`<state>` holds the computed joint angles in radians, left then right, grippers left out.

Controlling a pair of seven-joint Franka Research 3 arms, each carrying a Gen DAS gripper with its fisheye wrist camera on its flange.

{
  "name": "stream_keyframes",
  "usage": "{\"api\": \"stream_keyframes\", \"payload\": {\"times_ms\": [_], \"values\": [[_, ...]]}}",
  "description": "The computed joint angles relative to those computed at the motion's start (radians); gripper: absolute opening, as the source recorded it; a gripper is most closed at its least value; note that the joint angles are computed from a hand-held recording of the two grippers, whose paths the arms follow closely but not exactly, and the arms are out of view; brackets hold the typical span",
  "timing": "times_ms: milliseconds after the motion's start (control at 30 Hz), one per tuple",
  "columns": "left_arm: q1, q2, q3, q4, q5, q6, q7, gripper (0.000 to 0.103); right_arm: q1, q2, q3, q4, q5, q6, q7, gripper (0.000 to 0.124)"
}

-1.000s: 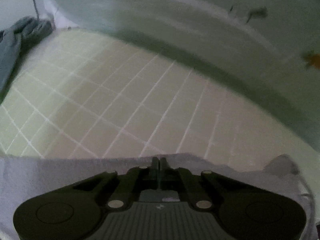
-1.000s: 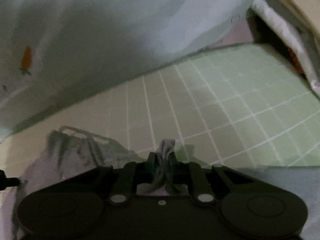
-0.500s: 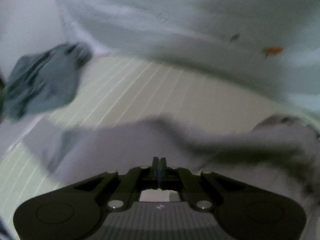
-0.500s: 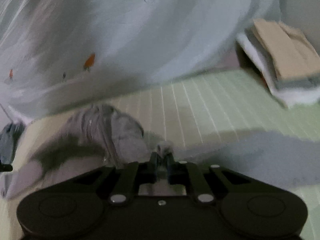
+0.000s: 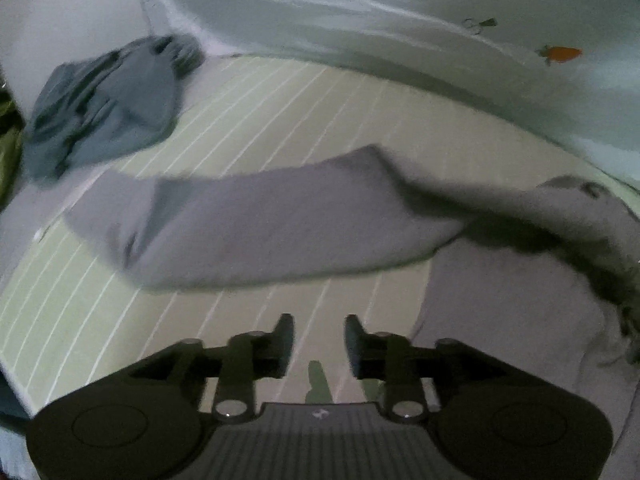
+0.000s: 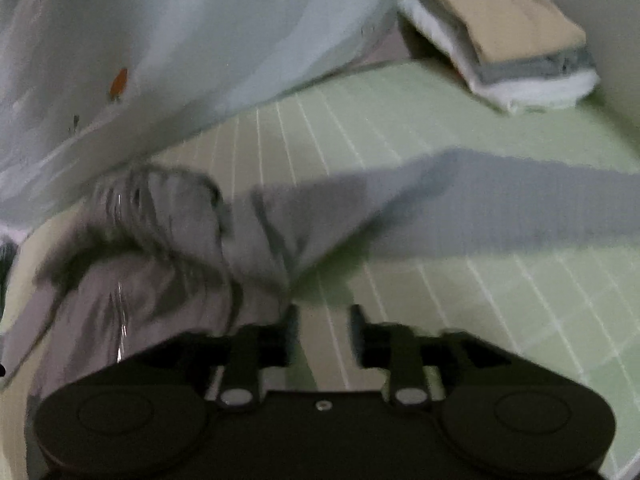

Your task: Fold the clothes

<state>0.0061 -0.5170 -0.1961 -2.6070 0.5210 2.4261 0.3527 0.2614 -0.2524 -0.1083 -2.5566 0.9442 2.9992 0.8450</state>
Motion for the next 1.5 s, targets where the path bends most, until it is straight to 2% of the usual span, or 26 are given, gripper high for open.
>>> {"api": "stream_keyframes", "payload": {"times_ms": [33,100,133,200,300,367,433,500,600,633,667,700,733,767,833,900,1000,1067,1167,1233,1267,1367,1433,1500], "values": [[0.009,0.028,-0.003,0.025,0.016,0.017,-0.002,0.039,0.015,0.009,-0.007,0.017,0.029,0.008,-0.015,0.044],[0.025,0.08,-0.004,0.071,0.049,0.067,-0.007,0.052,0.047,0.036,-0.022,0.064,0.107,0.012,-0.061,0.046],[0.033,0.108,-0.004,0.094,0.068,0.097,-0.011,0.055,0.056,0.062,-0.02,0.098,0.145,0.01,-0.082,0.047],[0.047,0.175,0.0,0.153,0.106,0.157,-0.007,0.067,0.051,0.119,0.004,0.17,0.19,0.0,-0.087,0.05],[0.045,0.294,0.025,0.249,0.124,0.262,0.046,0.074,0.027,0.217,0.043,0.295,0.23,-0.046,-0.047,0.055],[0.029,0.381,0.049,0.311,0.091,0.346,0.12,0.078,0.003,0.283,0.066,0.374,0.186,-0.081,0.061,0.057],[0.009,0.467,0.066,0.378,0.015,0.397,0.227,0.081,-0.023,0.355,0.082,0.464,0.127,-0.145,0.201,0.058],[-0.006,0.53,0.072,0.419,-0.1,0.438,0.332,0.082,-0.052,0.422,0.101,0.55,0.124,-0.215,0.285,0.061],[-0.004,0.62,0.047,0.483,-0.319,0.478,0.532,0.082,-0.064,0.484,0.114,0.62,0.001,-0.275,0.461,0.061],[0.002,0.636,0.029,0.493,-0.394,0.475,0.591,0.08,-0.076,0.488,0.127,0.624,0.001,-0.293,0.476,0.061],[0.009,0.648,0.011,0.5,-0.461,0.472,0.647,0.069,-0.089,0.492,0.142,0.627,0.004,-0.311,0.486,0.061],[0.014,0.65,-0.005,0.494,-0.518,0.473,0.701,0.03,-0.108,0.491,0.164,0.623,0.035,-0.323,0.46,0.061],[0.019,0.646,-0.021,0.49,-0.575,0.455,0.754,0.012,-0.117,0.483,0.18,0.609,0.049,-0.322,0.425,0.052],[0.005,0.637,-0.013,0.48,-0.577,0.431,0.742,0.009,-0.119,0.47,0.189,0.59,0.052,-0.304,0.389,0.03],[-0.015,0.592,-0.006,0.419,-0.603,0.449,0.744,0.009,-0.122,0.425,0.205,0.535,0.075,-0.289,0.295,0.012],[-0.038,0.52,0.007,0.339,-0.598,0.47,0.73,0.008,-0.12,0.358,0.213,0.46,0.155,-0.278,0.198,0.01],[-0.083,0.407,0.034,0.214,-0.638,0.485,0.723,0.009,-0.089,0.232,0.194,0.322,0.193,-0.265,0.076,0.01],[-0.131,0.34,0.062,0.131,-0.708,0.485,0.73,0.009,-0.068,0.151,0.169,0.233,0.177,-0.287,0.056,0.01],[-0.182,0.274,0.081,0.039,-0.742,0.467,0.685,0.009,-0.058,0.08,0.13,0.16,0.094,-0.359,0.144,0.01],[-0.209,0.254,0.092,0.009,-0.755,0.459,0.658,0.01,-0.051,0.055,0.114,0.132,0.076,-0.378,0.19,0.014],[-0.216,0.247,0.094,0.0,-0.754,0.458,0.645,0.011,-0.05,0.042,0.107,0.119,0.068,-0.386,0.212,0.02],[-0.185,0.226,0.073,0.004,-0.671,0.453,0.579,0.017,-0.033,0.014,0.097,0.105,0.065,-0.365,0.208,0.035],[-0.158,0.217,0.059,0.013,-0.607,0.447,0.528,0.023,-0.016,-0.001,0.093,0.1,0.081,-0.328,0.167,0.042],[-0.114,0.207,0.031,0.022,-0.524,0.455,0.456,0.039,-0.005,0.009,0.092,0.115,0.082,-0.293,0.15,0.046]]}}
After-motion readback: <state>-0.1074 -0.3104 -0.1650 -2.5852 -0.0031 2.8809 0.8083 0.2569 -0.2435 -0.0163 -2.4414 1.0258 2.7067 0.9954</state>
